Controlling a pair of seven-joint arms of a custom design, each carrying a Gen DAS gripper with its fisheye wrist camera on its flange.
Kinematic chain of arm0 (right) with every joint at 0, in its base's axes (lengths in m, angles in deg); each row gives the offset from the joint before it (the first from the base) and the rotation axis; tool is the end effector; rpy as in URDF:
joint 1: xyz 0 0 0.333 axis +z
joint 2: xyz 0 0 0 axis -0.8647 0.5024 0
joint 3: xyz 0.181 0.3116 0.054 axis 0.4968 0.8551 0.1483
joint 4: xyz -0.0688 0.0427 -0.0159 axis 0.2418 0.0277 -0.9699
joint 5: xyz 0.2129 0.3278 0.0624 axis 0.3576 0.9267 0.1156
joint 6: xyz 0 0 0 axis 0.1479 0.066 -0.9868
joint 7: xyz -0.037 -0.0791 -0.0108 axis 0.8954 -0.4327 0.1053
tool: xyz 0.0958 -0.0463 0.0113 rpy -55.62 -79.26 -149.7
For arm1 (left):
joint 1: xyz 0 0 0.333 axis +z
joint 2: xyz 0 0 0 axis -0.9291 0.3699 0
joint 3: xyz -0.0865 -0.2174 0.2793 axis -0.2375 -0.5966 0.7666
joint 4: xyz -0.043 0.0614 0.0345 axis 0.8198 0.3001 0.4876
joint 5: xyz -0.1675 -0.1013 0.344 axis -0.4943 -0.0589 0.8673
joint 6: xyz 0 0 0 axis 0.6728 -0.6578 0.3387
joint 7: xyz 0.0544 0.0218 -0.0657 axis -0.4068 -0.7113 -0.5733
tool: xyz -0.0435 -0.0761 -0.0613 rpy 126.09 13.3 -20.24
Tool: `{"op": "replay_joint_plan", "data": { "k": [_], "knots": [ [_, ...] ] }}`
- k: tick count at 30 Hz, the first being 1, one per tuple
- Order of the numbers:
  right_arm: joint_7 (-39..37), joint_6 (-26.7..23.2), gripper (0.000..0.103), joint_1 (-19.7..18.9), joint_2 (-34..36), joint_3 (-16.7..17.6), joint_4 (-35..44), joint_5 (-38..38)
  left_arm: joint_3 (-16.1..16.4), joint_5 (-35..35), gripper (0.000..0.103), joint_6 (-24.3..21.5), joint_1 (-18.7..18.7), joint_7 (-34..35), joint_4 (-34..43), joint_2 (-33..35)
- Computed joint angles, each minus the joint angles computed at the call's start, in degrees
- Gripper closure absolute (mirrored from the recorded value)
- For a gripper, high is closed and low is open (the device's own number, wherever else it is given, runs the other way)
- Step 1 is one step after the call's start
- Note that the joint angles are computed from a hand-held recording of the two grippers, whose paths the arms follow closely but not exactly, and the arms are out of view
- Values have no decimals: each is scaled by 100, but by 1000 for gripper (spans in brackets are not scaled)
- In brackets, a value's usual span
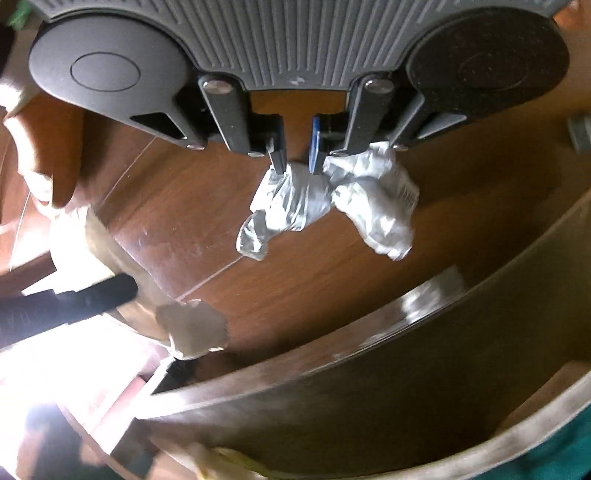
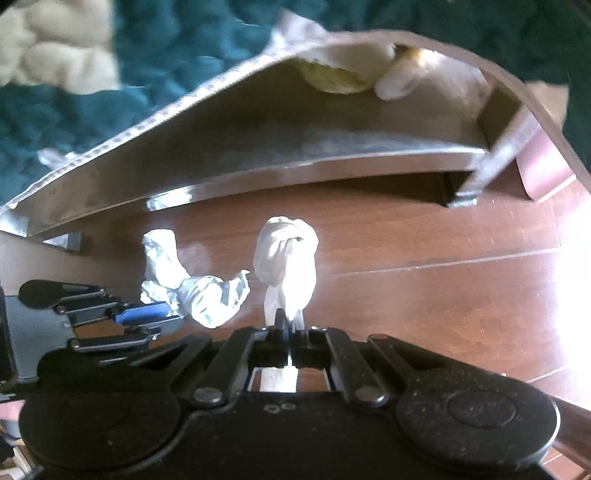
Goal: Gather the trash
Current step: 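Grasp grey crumpled foil with left gripper while right grasps white tissue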
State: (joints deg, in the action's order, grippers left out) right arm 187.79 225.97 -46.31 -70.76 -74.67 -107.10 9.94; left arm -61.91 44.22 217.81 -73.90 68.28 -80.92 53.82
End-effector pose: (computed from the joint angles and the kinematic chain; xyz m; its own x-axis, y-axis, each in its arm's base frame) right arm 0.5889 0.1853 0.4245 -0.0317 -0.9649 -0.2605 -0.9848 0.0747 -0.1570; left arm 0.5974 -0.1865 0.3995 -0.5758 -0.8078 0.1260 -0.8013 0.5269 -0.2834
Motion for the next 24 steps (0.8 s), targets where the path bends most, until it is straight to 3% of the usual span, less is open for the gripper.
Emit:
{"op": "replay_joint_plan", "data": {
  "k": [4, 6, 7, 8, 9, 12, 15, 19, 24],
  "knots": [
    [7, 126, 103, -15, 33, 1, -112, 74, -61, 184, 90, 102, -15, 406, 57, 98],
    [28, 153, 103, -22, 57, 4, -126, 102, -126, 124, 75, 103, 10, 695, 101, 181],
    [14, 130, 103, -38, 25, -3, -140, 106, -163, 57, 56, 31, 39, 855, 150, 223],
    [15, 135, 103, -42, 19, -2, -153, 116, -201, -12, 29, 41, 65, 1045, 161, 247],
    [21, 138, 103, -43, 18, 0, -160, 126, -209, -28, 22, 95, 63, 1158, 135, 229],
    [42, 122, 103, -33, 22, 5, -166, 114, -210, 90, 21, 239, -4, 1460, 120, 299],
    [42, 332, 103, -8, 33, 10, -233, 72, -231, 344, 21, 772, -95, 1874, -22, 291],
    [26, 302, 103, -16, 74, 23, -200, 77, -186, 592, 21, 973, -164, 2017, 68, 423],
    [-59, 317, 103, -32, 139, 37, -208, 115, -62, 907, 21, 584, -254, 1526, 368, 659]
  ]
}}
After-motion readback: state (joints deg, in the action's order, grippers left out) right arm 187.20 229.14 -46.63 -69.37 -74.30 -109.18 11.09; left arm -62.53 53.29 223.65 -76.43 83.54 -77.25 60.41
